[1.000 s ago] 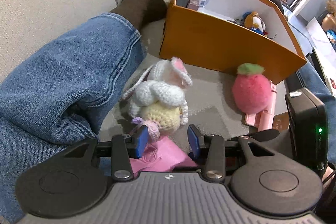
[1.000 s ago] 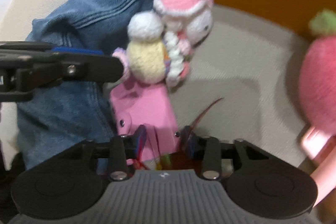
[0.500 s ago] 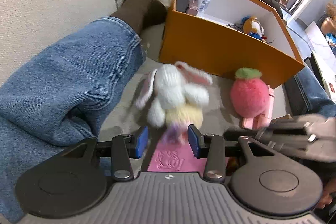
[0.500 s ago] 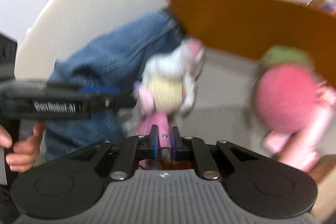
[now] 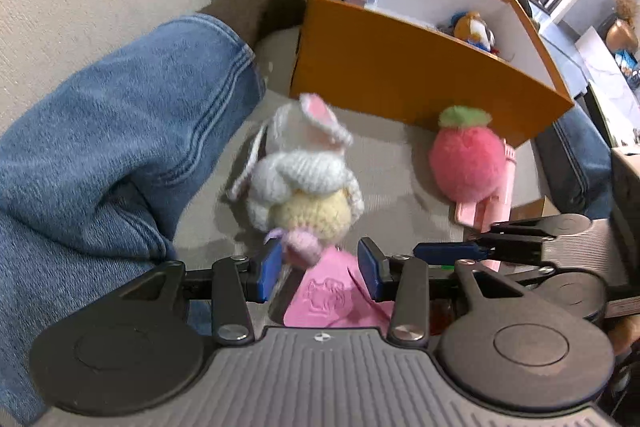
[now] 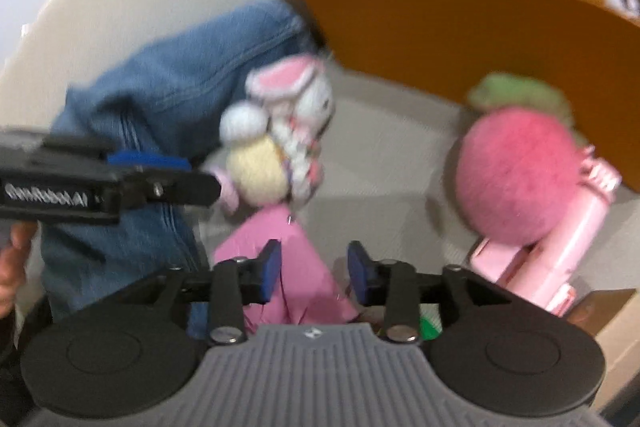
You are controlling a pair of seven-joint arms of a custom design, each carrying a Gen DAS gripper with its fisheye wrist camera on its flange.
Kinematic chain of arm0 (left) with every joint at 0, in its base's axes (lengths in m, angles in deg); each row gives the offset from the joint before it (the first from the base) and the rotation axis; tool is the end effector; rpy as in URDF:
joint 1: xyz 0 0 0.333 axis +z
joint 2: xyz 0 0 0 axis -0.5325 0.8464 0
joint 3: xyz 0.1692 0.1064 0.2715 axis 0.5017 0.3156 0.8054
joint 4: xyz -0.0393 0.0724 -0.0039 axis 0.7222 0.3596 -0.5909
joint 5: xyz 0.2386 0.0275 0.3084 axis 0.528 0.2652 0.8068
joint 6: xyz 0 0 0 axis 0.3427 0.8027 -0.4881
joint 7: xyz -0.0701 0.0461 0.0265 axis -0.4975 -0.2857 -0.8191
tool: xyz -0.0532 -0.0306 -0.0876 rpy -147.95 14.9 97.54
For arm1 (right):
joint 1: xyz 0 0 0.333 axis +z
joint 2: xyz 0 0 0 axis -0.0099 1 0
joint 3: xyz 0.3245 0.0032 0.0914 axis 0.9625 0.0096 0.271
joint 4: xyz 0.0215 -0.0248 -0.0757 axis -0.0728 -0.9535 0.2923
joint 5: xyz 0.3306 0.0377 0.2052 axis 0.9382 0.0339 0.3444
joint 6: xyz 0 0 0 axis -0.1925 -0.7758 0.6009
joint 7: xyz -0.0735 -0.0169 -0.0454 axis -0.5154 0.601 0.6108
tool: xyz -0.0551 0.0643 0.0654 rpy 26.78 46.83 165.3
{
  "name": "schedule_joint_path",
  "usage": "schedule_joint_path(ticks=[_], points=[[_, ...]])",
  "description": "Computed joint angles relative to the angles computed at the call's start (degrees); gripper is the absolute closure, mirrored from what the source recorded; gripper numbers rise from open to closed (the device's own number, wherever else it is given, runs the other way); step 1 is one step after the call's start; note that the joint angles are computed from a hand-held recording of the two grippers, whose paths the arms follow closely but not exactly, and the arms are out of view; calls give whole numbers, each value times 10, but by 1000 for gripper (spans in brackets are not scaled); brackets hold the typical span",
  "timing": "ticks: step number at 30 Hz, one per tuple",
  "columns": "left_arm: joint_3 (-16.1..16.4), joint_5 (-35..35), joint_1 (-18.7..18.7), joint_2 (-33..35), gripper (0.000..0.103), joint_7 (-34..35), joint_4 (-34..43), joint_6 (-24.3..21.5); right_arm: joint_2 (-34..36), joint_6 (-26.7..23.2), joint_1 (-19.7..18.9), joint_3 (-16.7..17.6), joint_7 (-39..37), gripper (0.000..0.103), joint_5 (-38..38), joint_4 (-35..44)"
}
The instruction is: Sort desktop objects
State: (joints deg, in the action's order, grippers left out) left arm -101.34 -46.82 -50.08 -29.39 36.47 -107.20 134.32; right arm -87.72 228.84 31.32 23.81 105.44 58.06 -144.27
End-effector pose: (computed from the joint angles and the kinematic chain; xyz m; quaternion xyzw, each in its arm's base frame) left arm 0.5245 -0.3474 0.5339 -0.4767 0.8527 -0.2135 0.0005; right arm 0.3906 0.2844 0.4613 -0.7838 0.5462 0.0430 0.2924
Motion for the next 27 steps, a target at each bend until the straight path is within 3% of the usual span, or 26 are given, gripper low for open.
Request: schedule_joint_path(ticks=[8, 12, 21, 27], points=[[-1, -9, 2, -5, 53, 28, -5, -22, -1, -4, -10, 8, 34, 64, -40, -6], [-3, -15, 2, 2, 46, 56, 6, -56, -7, -4, -13, 10, 57, 64, -59, -14], [-4, -7, -1, 43, 28, 60, 42, -123, -27, -13, 2, -5, 27, 64, -31, -27], [-3, 32, -14, 73, 26, 29, 58, -130, -29, -18, 1, -10, 17, 64, -25, -29]])
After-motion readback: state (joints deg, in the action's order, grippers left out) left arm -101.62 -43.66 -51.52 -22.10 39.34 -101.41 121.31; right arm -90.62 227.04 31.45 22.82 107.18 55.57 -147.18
